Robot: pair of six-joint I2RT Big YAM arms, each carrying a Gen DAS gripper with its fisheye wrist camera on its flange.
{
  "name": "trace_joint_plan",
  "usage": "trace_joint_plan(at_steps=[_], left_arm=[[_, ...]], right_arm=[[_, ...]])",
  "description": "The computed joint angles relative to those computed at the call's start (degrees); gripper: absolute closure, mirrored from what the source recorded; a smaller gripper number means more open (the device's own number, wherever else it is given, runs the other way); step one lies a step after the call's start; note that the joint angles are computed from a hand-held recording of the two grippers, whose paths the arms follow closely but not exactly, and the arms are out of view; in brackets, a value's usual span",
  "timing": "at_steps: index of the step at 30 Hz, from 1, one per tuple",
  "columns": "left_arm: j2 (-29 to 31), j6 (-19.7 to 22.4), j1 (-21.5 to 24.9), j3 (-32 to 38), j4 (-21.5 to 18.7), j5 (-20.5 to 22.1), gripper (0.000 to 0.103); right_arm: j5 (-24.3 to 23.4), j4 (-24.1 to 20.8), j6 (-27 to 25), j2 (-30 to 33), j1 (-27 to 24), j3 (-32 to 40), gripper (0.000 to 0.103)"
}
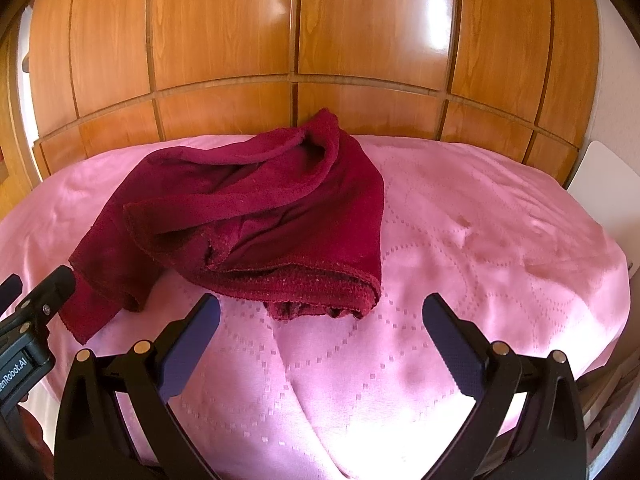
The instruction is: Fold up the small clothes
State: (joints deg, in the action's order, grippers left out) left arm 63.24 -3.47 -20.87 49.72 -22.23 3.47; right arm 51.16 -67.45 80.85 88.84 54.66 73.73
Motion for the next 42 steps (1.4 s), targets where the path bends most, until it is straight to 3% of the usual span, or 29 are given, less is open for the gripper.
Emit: trace_joint_plan(at_steps=[9, 14, 17, 21, 23, 24, 27, 30, 33, 35, 38, 40, 41, 42], left_arm=[[1.7, -0.2, 1.1, 0.9, -0.9, 0.9, 0.003], [3.2, -0.7, 2.8, 1.1, -0.1, 3.5, 0.003], [4.8, -1.3, 4.2, 2.0, -0.8, 3.5, 0.003], [7.0, 0.0, 5.7, 4.1, -2.2, -0.3, 0.003], [8.1, -0.6, 7.9, 5.4, -2.3, -0.3, 0.003], [8.2, -1.1, 8.6, 5.7, -2.4, -0.3, 0.003], [9.1, -2.8, 12.0, 7.1, -2.3, 1.0, 0.003], [9.4, -1.9, 14.0, 7.7, -2.0, 1.7, 0.004], [9.7, -2.3, 15.3, 7.9, -2.5, 3.5, 0.004], [10.3, -2.8, 15.2, 8.4, -3.2, 4.4, 0.004], [10.3, -1.8, 14.5, 8.1, -3.6, 4.6, 0.004], [10.3, -1.1, 14.1, 7.8, -3.5, 4.8, 0.004], [10.4, -1.0, 13.9, 7.8, -3.5, 4.8, 0.004], [10.5, -0.8, 13.7, 7.8, -3.6, 4.9, 0.004]], right_arm=[[-1.7, 1.9, -1.7, 0.1, -1.1, -0.6, 0.002], [-3.7, 5.4, -4.0, -0.4, -2.2, -2.1, 0.002], [-5.0, 11.6, -10.2, -2.1, -3.3, -4.6, 0.002], [-9.8, 22.3, -19.9, -6.5, -5.9, -8.1, 0.004], [-11.8, 26.8, -25.2, -7.9, -7.3, -8.1, 0.015], [-14.0, 29.9, -28.8, -8.6, -8.4, -7.7, 0.024], [-21.0, 36.4, -35.7, -8.1, -10.9, -5.3, 0.039], [-28.3, 39.4, -39.5, -4.7, -13.0, -0.8, 0.04], [-34.6, 36.5, -40.5, 1.9, -14.9, 7.1, 0.036], [-38.6, 34.4, -39.6, 6.7, -16.0, 12.7, 0.025], [-41.2, 24.0, -39.8, 17.0, -17.0, 25.5, 0.022], [-44.7, 18.3, -40.5, 22.6, -17.9, 32.1, 0.036], [-44.7, 15.0, -40.8, 24.9, -18.0, 35.0, 0.069], [-44.6, 13.5, -40.7, 25.7, -18.2, 35.9, 0.089]])
